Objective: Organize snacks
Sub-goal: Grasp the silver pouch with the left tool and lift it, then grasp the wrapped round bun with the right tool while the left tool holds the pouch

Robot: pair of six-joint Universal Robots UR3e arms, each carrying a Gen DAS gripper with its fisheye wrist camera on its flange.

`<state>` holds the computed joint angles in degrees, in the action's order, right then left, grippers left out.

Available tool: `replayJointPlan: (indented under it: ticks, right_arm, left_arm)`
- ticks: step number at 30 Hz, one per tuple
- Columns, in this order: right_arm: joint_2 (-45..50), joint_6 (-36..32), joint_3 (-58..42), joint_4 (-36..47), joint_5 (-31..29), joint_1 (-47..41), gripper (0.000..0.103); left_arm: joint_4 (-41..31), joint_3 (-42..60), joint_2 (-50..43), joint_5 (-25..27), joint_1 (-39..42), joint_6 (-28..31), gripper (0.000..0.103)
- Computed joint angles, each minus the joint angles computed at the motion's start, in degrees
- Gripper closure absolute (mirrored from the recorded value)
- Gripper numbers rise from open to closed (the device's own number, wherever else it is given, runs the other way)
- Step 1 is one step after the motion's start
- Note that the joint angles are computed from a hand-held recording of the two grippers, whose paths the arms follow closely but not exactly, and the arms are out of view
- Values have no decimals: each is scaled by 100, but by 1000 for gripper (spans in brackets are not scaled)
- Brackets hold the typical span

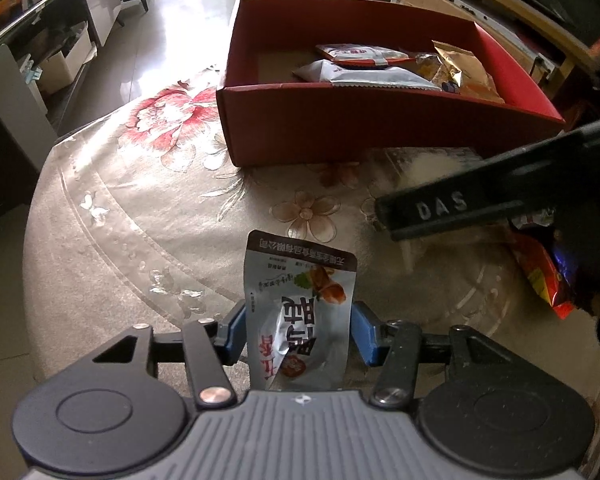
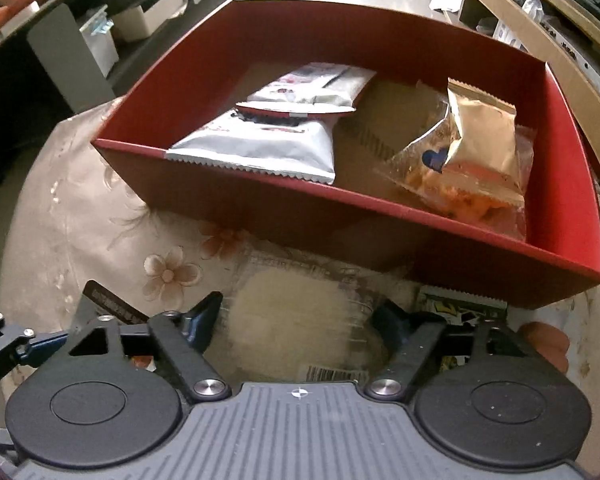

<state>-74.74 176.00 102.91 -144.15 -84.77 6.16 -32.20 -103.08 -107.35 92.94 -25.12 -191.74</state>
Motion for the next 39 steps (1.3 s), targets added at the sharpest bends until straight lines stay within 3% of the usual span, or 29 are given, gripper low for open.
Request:
replayJointPlan:
  ticks: [9,13,18,26,28,30,31,39]
  right_arm:
    - [-1145,-627,994,161,-219,62,27]
    - [-2034,-712,1757,276,-101,-120,27]
    - [-2975,-987,2531,609,65,-543,27]
    - [-3039,-1184,2800,569,133,-662,21]
    - [-2972,-1157,2862,406,51,-579,20]
    - [-2894,-1155,2874,324,40,-564,20]
    - [-2937,-1160,2908,326,65,-591,21]
    - [-3611,-1336,3108,720,53,-732,29]
  left_arm:
    - [-20,-465,467,-272,-42,-145,48]
    - [-5,-588,507,-17,-409,-134,47]
    - [40,-537,395,227,-621,-258,30]
    - [12,-159,10,530,-706,-507,20]
    - [-5,-133,8,501,-697,-535,25]
    - [-8,-130,45,504,-742,-535,43]
    - [-53,-103,58,565,-790,-542,47]
    - [-229,-185,267,616,-948,-735,50]
